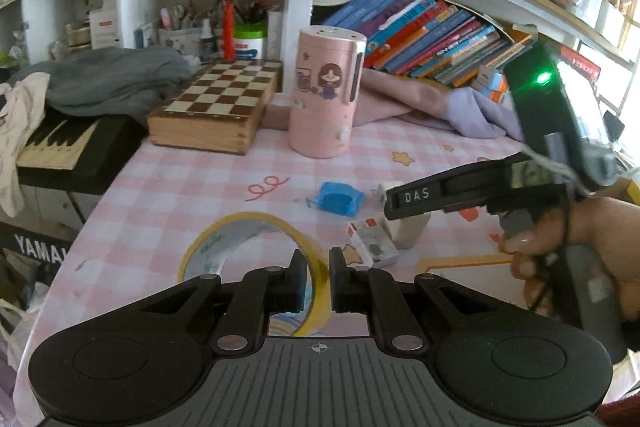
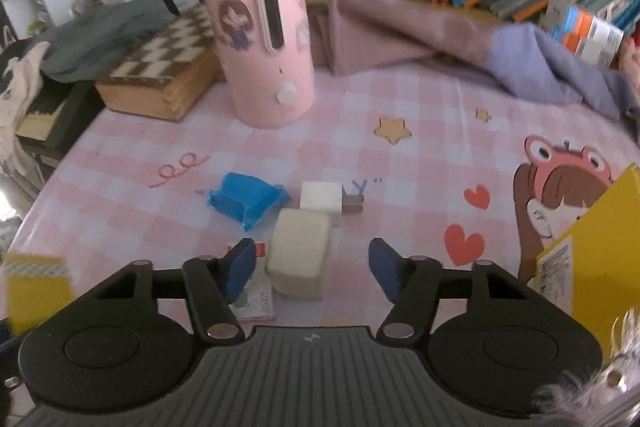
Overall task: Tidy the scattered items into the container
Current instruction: 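Close the left tool on the tape roll rim while the right tool grasps the white block, then lift the tape roll and white block and carry both toward the yellow box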
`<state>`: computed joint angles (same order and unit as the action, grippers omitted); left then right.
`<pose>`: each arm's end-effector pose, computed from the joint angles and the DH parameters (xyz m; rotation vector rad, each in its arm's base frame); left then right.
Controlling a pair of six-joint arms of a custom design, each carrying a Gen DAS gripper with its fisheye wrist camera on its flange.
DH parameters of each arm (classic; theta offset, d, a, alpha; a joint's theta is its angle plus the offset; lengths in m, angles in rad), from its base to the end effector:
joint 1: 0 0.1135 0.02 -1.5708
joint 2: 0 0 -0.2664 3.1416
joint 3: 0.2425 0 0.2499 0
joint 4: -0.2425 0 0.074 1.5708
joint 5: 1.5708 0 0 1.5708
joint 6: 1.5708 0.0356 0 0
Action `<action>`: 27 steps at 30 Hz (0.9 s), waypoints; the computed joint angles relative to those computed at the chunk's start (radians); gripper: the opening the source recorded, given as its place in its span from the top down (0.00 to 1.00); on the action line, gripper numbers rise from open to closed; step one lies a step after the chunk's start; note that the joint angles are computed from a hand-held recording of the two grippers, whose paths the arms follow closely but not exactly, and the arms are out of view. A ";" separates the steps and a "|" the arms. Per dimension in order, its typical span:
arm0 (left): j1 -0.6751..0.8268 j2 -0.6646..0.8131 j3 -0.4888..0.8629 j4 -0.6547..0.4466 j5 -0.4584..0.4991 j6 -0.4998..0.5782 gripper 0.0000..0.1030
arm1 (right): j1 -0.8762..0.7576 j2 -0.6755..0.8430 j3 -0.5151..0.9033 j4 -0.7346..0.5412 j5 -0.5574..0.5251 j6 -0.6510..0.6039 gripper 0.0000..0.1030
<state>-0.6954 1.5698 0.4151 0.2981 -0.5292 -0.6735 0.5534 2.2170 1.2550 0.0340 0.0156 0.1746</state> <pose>0.1968 -0.1408 0.1031 -0.2046 2.2729 -0.0590 0.3696 0.2277 0.0738 -0.4682 2.4774 0.2805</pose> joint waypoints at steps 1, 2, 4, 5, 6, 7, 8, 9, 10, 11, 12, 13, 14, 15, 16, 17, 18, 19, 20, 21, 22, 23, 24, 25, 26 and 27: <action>-0.001 -0.008 -0.004 -0.006 -0.003 -0.006 0.90 | -0.003 0.012 0.010 -0.004 -0.003 0.000 0.54; -0.002 -0.015 -0.007 -0.011 -0.006 -0.009 0.90 | -0.008 0.017 0.009 0.002 -0.015 0.001 0.65; -0.004 -0.026 -0.011 -0.017 -0.014 -0.016 0.90 | -0.017 0.008 -0.010 0.024 -0.042 0.008 0.75; -0.003 -0.032 -0.015 -0.016 -0.014 -0.016 0.90 | -0.016 -0.002 -0.023 0.031 -0.037 0.005 0.76; -0.003 -0.036 -0.017 -0.014 -0.014 -0.014 0.90 | -0.016 -0.016 -0.043 0.046 -0.030 -0.004 0.76; -0.003 -0.038 -0.018 -0.010 -0.013 -0.011 0.90 | -0.017 -0.033 -0.067 0.064 -0.027 -0.012 0.77; -0.003 -0.038 -0.018 -0.004 -0.010 -0.007 0.90 | -0.018 -0.053 -0.092 0.078 -0.025 -0.018 0.77; -0.006 -0.037 -0.017 -0.003 -0.008 -0.006 0.90 | -0.020 -0.073 -0.116 0.089 -0.025 -0.023 0.77; -0.008 -0.038 -0.019 0.002 -0.004 -0.004 0.90 | -0.023 -0.090 -0.136 0.096 -0.028 -0.028 0.77; -0.009 -0.039 -0.020 0.008 0.000 0.000 0.90 | -0.025 -0.112 -0.161 0.104 -0.031 -0.032 0.77; -0.013 -0.041 -0.021 0.012 0.002 0.003 0.90 | -0.027 -0.136 -0.189 0.114 -0.031 -0.034 0.77; -0.017 -0.043 -0.022 0.016 0.002 0.005 0.90 | -0.028 -0.160 -0.217 0.125 -0.030 -0.036 0.77; -0.023 -0.047 -0.023 0.018 0.003 0.007 0.90 | -0.029 -0.183 -0.244 0.134 -0.031 -0.037 0.77; -0.029 -0.052 -0.024 0.019 0.002 0.009 0.90 | -0.029 -0.205 -0.268 0.141 -0.031 -0.036 0.77; -0.037 -0.059 -0.025 0.019 -0.001 0.010 0.90 | -0.028 -0.225 -0.290 0.146 -0.032 -0.034 0.77; -0.046 -0.066 -0.026 0.018 -0.005 0.011 0.90 | -0.027 -0.247 -0.313 0.153 -0.034 -0.034 0.77; -0.055 -0.073 -0.028 0.016 -0.009 0.011 0.90 | -0.025 -0.269 -0.336 0.159 -0.034 -0.033 0.77; -0.064 -0.081 -0.030 0.014 -0.015 0.009 0.90 | -0.023 -0.292 -0.360 0.166 -0.035 -0.033 0.77; -0.075 -0.088 -0.032 0.009 -0.022 0.004 0.90 | -0.021 -0.314 -0.382 0.171 -0.036 -0.034 0.77; -0.085 -0.097 -0.034 0.002 -0.028 -0.001 0.90 | -0.019 -0.335 -0.403 0.176 -0.036 -0.035 0.77; -0.094 -0.105 -0.035 -0.007 -0.033 -0.006 0.90 | -0.016 -0.356 -0.423 0.181 -0.035 -0.034 0.77; -0.104 -0.113 -0.036 -0.017 -0.039 -0.011 0.90 | -0.013 -0.379 -0.445 0.186 -0.034 -0.034 0.77; -0.116 -0.121 -0.037 -0.028 -0.046 -0.016 0.90 | -0.011 -0.402 -0.468 0.191 -0.033 -0.033 0.77; -0.129 -0.131 -0.039 -0.040 -0.054 -0.023 0.90 | -0.008 -0.426 -0.490 0.196 -0.032 -0.031 0.77; -0.142 -0.141 -0.042 -0.051 -0.060 -0.032 0.90 | -0.004 -0.450 -0.514 0.200 -0.030 -0.029 0.77; -0.153 -0.152 -0.046 -0.060 -0.065 -0.039 0.90 | 0.000 -0.473 -0.535 0.202 -0.028 -0.027 0.77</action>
<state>-0.8484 1.4180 0.3689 0.2379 -0.5941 -0.7128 0.5532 1.7436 0.7197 0.2362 -0.0126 0.1477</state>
